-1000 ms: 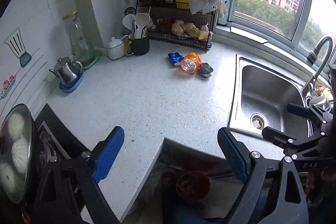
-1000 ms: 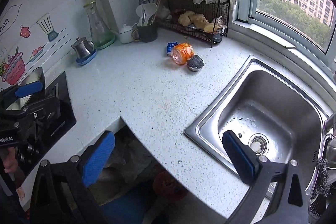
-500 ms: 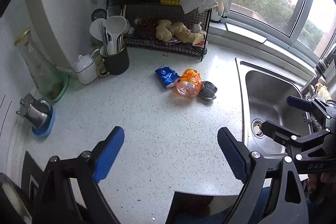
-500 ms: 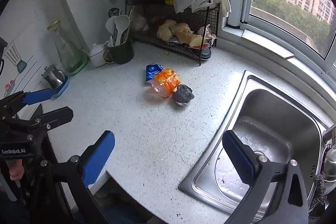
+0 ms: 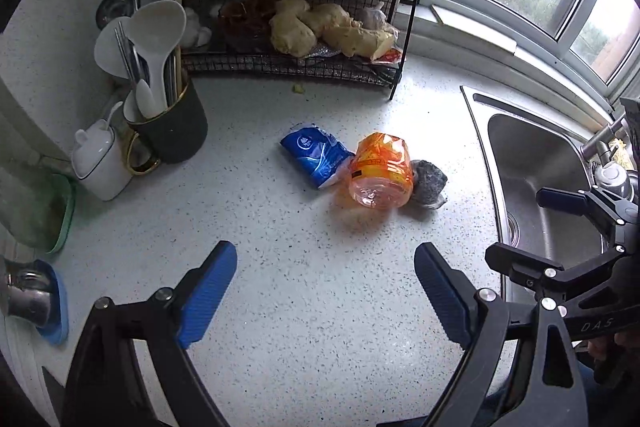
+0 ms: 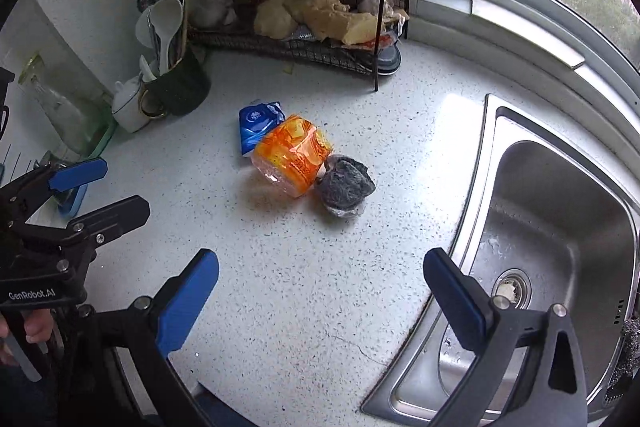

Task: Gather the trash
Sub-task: 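Grasp the grey sponge with the right tool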

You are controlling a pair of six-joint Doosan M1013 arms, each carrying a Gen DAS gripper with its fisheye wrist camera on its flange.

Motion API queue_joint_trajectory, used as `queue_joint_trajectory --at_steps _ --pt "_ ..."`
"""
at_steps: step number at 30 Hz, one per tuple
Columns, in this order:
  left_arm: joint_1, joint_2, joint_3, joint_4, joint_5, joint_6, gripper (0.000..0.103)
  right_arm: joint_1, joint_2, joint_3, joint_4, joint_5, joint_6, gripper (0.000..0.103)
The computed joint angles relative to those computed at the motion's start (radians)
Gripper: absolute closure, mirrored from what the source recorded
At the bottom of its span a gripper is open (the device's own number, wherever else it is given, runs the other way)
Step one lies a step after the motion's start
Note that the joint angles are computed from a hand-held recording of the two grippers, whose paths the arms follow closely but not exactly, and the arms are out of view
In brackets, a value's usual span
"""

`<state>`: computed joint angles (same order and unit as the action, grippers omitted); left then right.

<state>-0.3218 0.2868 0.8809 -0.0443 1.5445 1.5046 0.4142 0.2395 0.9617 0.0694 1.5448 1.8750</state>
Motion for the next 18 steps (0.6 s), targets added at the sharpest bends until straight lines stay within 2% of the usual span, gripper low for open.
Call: queue_joint_trajectory --at_steps 4,12,14,16,18 --pt "0.020 0.048 -0.037 -0.059 0.046 0.010 0.014 -0.010 0.030 -0.018 0.007 0.023 -0.033 0.001" --pt "0.025 0.117 -0.084 -0.026 0.102 0.024 0.014 -0.047 0.095 -0.052 0.041 0.085 -0.095 0.001" --pt "0.033 0.127 -0.090 -0.033 0.106 0.018 0.014 -0.048 0.111 -0.061 0.049 0.099 -0.137 0.004" --pt "0.040 0.138 -0.099 -0.043 0.119 0.015 0.014 -0.049 0.126 -0.068 0.053 0.115 -0.182 0.013" --pt "0.045 0.144 -0.104 -0.049 0.126 0.016 0.014 -0.054 0.136 -0.070 0.070 0.118 -0.222 0.017"
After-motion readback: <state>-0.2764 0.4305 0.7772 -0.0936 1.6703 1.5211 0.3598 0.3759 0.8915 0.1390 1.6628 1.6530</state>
